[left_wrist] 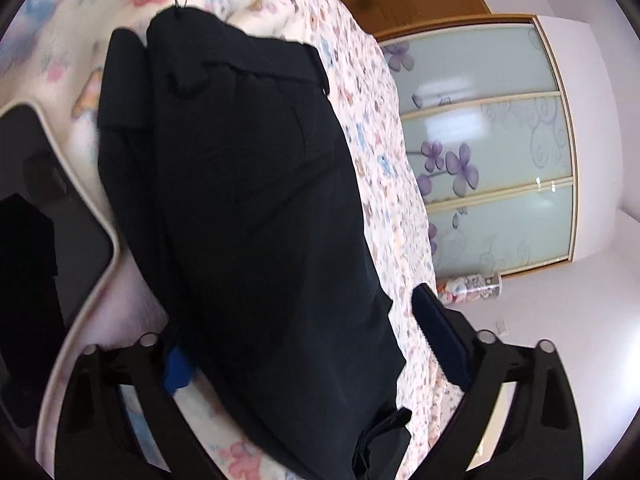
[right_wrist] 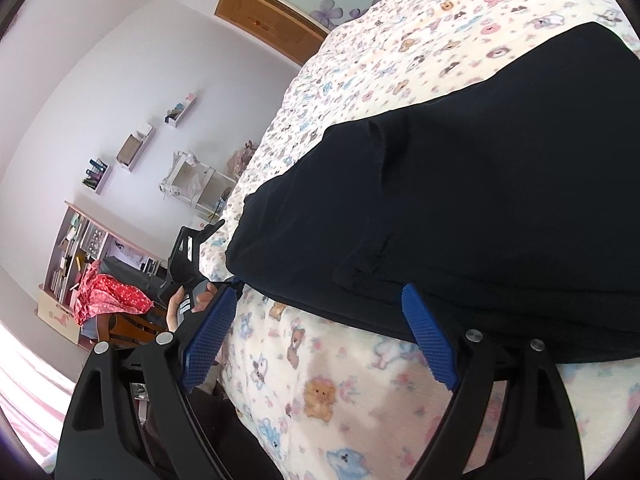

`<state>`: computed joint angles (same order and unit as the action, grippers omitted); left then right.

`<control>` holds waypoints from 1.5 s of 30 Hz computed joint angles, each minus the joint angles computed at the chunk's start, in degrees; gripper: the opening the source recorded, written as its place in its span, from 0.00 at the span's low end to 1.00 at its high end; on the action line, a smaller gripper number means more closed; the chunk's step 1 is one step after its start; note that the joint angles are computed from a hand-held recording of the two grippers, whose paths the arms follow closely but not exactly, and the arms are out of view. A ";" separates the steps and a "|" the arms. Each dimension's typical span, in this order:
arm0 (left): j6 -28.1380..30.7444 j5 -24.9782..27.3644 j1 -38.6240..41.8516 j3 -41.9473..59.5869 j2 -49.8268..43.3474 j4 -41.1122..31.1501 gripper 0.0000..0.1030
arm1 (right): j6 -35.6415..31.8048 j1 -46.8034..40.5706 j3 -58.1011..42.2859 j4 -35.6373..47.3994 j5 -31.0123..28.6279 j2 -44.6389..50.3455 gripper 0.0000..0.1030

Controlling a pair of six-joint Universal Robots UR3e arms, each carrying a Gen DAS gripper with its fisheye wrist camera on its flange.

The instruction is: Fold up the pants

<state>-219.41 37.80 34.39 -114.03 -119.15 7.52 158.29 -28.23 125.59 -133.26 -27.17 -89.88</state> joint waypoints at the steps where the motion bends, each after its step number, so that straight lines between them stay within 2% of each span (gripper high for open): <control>1: -0.11 1.38 -0.43 0.48 -0.08 0.00 0.73 | 0.17 0.19 0.08 -0.36 -0.03 0.10 0.84; 6: -1.17 8.26 -3.10 1.12 1.24 0.39 0.50 | 0.72 1.03 0.41 -2.28 -0.78 0.23 0.84; 9: 1.17 13.73 -4.93 1.66 3.33 -1.44 0.24 | 0.96 0.86 0.93 -2.84 -0.83 0.02 0.84; 11: 3.06 16.01 -5.67 1.47 4.52 -1.44 0.20 | 0.66 0.42 1.31 -2.53 -0.63 -0.30 0.84; 15: 5.97 24.71 -10.09 2.57 7.54 -2.76 0.16 | -0.59 -1.36 2.17 -0.57 0.00 -1.94 0.84; 18: 7.55 28.80 -12.20 4.72 8.68 -6.23 0.16 | -5.05 -5.18 3.07 6.69 2.24 -5.96 0.84; 20: 10.12 29.80 -12.93 8.98 8.66 -13.15 0.16 | -9.40 -8.55 3.27 13.19 4.47 -8.79 0.84; 22: 11.91 27.34 -10.80 11.87 9.40 -21.71 0.15 | -14.38 -12.93 3.37 20.79 6.91 -11.85 0.85; 23: 12.95 27.73 -10.71 12.79 9.78 -24.08 0.15 | -17.30 -15.44 3.01 25.78 8.13 -13.21 0.85; 24: 14.55 30.15 -12.08 15.10 10.11 -27.22 0.15 | -18.59 -16.95 2.98 28.23 8.90 -14.00 0.86; 25: 17.58 35.96 -15.62 18.75 10.32 -30.11 0.15 | -19.91 -18.59 2.92 30.82 9.70 -14.77 0.86; 26: 20.46 41.32 -19.16 20.71 10.70 -30.53 0.15 | -21.04 -20.19 2.89 33.35 10.57 -15.53 0.86; 29: 26.32 53.66 -29.77 29.12 8.75 -31.75 0.14 | -31.60 -26.15 -0.15 50.50 13.83 -16.24 0.86; 32: 35.33 64.19 -43.40 39.00 4.18 -31.12 0.14 | -34.70 -29.48 -0.89 56.30 15.26 -16.39 0.86; 33: 37.83 66.09 -46.28 41.32 2.48 -30.62 0.14 | -34.49 -30.09 -0.81 56.43 15.55 -16.24 0.86; 35: 47.55 68.57 -55.00 43.32 -1.04 -26.30 0.14 | -31.95 -31.32 0.14 53.47 15.47 -15.64 0.86; 37: 57.43 68.97 -62.46 41.38 -4.16 -21.09 0.13 | -21.41 -32.56 4.77 40.42 14.93 -16.07 0.86; 39: 62.94 68.94 -67.20 39.76 -6.95 -19.26 0.12 | -14.79 -33.61 7.37 32.22 14.03 -14.99 0.86; 41: 65.14 69.54 -70.41 38.17 -10.35 -19.23 0.12 | -11.10 -34.08 8.39 27.91 13.02 -13.41 0.86; 43: 66.02 69.69 -70.84 36.06 -12.81 -15.36 0.12 | -12.26 -33.99 6.69 29.94 12.29 -11.01 0.86; 44: 66.22 67.80 -70.63 34.59 -12.62 -15.02 0.14 | -13.01 -33.34 5.86 30.94 12.00 -9.92 0.86; 45: 66.39 68.70 -71.26 34.48 -13.08 -15.33 0.14 | -14.24 -32.87 4.99 32.29 11.89 -9.04 0.86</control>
<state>-153.02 106.50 -36.87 -79.55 -132.23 -7.81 144.04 -61.10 130.58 -100.97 -15.27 -98.92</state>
